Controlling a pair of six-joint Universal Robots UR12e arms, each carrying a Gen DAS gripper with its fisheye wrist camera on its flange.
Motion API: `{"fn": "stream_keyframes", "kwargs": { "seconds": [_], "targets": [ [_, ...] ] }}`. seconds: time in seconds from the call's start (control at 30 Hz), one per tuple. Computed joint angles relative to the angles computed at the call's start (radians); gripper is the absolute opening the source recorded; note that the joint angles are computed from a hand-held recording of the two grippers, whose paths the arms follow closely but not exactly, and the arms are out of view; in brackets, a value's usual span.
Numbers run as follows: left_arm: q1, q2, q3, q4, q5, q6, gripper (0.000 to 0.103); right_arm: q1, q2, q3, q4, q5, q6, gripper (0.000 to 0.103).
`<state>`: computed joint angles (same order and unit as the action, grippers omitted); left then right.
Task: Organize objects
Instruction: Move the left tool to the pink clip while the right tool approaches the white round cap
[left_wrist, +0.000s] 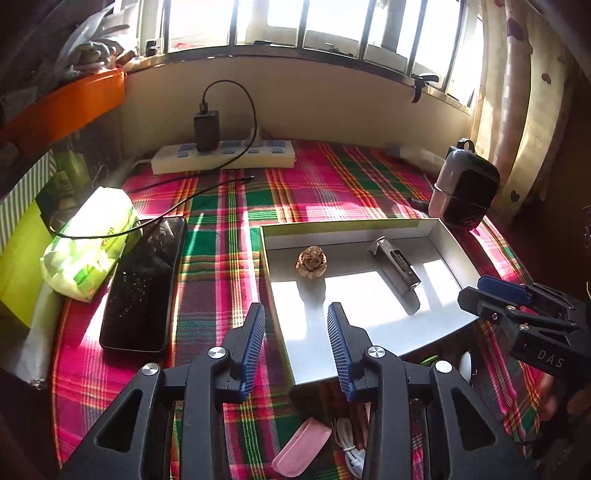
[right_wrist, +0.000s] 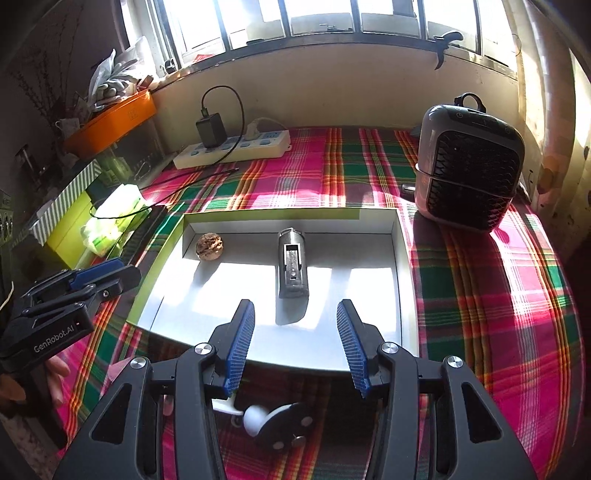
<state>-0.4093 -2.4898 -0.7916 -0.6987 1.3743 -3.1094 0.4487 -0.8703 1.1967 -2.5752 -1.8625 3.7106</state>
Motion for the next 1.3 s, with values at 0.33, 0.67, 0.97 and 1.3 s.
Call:
{"fn": "stream_keyframes", "kwargs": {
  "seconds": [0.33, 0.67, 0.97, 1.3],
  "targets": [
    [0.015, 0.083, -0.174, 0.08, -0.021, 0.009, 0.034, 0.031, -0.035, 0.069, -0.065, -0.032, -0.03, 0.048],
    [0.017, 0.116, -0.251, 0.075, -0.06, 0.084, 0.036, 0.053, -0.041, 0.092, -0.079, -0.004, -0.06, 0.048],
    [0.011, 0.102, -0.239, 0.04, -0.041, 0.094, 0.036, 0.066, -0.04, 0.095, -0.067, -0.006, -0.076, 0.048],
    [0.006, 0.091, -0.23, 0.051, -0.016, 0.084, 0.036, 0.076, -0.025, 0.078, -0.046, 0.037, -0.099, 0.048]
  ]
}}
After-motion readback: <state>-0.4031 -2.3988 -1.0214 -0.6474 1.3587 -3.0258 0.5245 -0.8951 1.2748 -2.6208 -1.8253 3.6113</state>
